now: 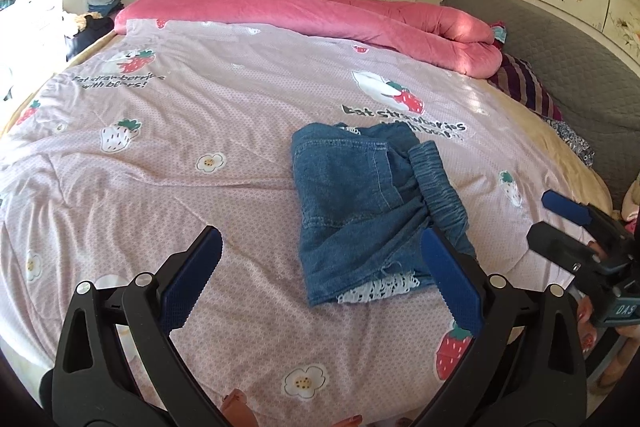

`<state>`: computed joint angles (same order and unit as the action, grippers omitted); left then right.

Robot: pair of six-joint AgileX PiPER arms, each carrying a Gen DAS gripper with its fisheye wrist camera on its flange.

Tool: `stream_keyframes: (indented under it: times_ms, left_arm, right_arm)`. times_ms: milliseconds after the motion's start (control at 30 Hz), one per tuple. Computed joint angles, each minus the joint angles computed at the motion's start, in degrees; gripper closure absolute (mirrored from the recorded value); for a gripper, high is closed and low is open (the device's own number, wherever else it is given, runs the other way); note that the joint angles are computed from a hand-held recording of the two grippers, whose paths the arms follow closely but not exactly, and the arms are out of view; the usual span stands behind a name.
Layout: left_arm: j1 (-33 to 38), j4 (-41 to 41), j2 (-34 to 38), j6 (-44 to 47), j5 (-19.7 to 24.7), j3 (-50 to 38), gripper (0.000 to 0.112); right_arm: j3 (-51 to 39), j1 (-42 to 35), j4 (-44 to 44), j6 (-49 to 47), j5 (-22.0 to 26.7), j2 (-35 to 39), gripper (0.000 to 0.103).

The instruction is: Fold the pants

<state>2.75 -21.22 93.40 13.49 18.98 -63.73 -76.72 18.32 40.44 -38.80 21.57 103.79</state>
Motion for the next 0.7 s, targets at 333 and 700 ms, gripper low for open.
stream_keyframes:
  times_ms: [333,700]
  left_arm:
    - [-3.63,11.78,-3.32,-10.88,-1.6,5.38,0.019]
    - [-6.39,17.4,-6.65,-19.61,-4.15,12.27,0.019]
  right_arm:
    - [4.92,-0.45,-1.38,-0.3,-2.89,-3.46,0.005]
    - [9.44,-1.1,1.95,-4.61,-3.51,-6.2,0.005]
